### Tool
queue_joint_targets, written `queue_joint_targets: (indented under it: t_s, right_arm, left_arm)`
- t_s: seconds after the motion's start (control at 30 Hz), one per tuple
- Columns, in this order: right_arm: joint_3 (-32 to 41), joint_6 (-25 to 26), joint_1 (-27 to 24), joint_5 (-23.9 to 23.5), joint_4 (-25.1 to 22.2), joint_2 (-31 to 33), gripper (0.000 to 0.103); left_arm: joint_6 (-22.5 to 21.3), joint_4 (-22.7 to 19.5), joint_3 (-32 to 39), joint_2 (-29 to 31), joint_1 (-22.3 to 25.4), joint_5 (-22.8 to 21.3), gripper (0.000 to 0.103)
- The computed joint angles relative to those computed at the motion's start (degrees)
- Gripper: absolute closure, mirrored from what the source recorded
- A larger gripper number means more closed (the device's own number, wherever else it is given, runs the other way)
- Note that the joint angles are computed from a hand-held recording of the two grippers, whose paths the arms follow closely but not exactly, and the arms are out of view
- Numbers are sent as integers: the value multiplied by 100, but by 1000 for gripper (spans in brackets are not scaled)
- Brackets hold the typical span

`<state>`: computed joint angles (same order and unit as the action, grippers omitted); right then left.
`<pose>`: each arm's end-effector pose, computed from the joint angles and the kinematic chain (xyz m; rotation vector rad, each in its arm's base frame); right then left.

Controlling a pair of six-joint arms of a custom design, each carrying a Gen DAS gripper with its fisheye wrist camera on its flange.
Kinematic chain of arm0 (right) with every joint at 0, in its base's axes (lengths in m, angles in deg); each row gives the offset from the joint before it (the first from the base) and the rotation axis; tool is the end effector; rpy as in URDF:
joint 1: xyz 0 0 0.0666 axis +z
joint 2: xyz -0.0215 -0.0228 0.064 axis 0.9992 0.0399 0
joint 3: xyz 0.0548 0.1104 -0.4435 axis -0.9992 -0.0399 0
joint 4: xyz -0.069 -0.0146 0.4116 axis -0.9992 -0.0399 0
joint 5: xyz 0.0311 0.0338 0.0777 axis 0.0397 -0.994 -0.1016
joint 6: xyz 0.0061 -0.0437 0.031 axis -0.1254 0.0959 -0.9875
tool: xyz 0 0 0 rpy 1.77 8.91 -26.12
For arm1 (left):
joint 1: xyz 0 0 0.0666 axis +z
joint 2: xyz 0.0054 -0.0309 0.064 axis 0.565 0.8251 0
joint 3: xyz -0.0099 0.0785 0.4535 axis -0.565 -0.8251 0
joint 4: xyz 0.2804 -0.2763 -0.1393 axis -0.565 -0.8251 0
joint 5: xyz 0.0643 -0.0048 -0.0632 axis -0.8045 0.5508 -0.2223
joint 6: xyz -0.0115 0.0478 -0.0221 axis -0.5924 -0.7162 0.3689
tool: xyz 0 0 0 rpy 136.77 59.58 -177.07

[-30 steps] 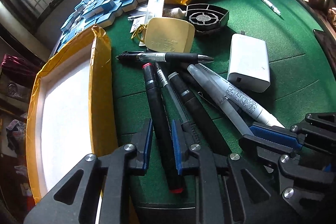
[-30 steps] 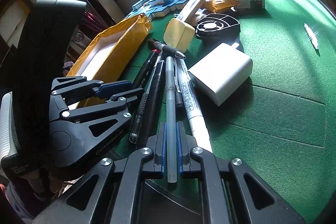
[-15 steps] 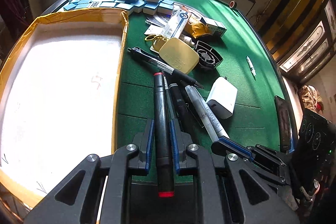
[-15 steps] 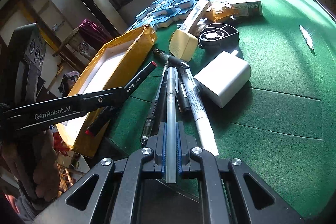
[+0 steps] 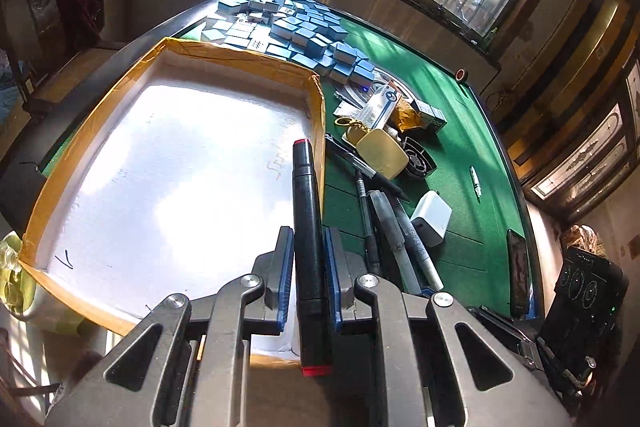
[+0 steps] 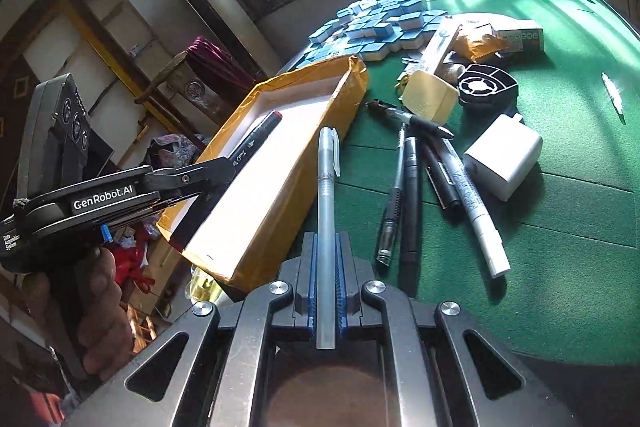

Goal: Organize objects
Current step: 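Carry the marker with left tool while right tool carries pen over tray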

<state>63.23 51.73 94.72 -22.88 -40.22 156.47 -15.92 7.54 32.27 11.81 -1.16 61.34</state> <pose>0.4172 0.0688 0.4657 -0.1884 2.4112 0.7623 0.4466 -0.3149 0.5073 -0.1114 2.4693 -0.4424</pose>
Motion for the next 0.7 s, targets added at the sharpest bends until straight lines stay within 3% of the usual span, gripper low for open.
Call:
queue_joint_targets:
  t_s: [0.37, 0.7]
  right_arm:
    - [752, -242, 1093, 640, -181, 471, 95]
    - [1296, -86, 1559, 1041, -360, 1240, 95]
  left_arm:
    - [16, 67, -490, -475, 491, -227, 90]
    - [106, -46, -512, -268, 989, 87, 90]
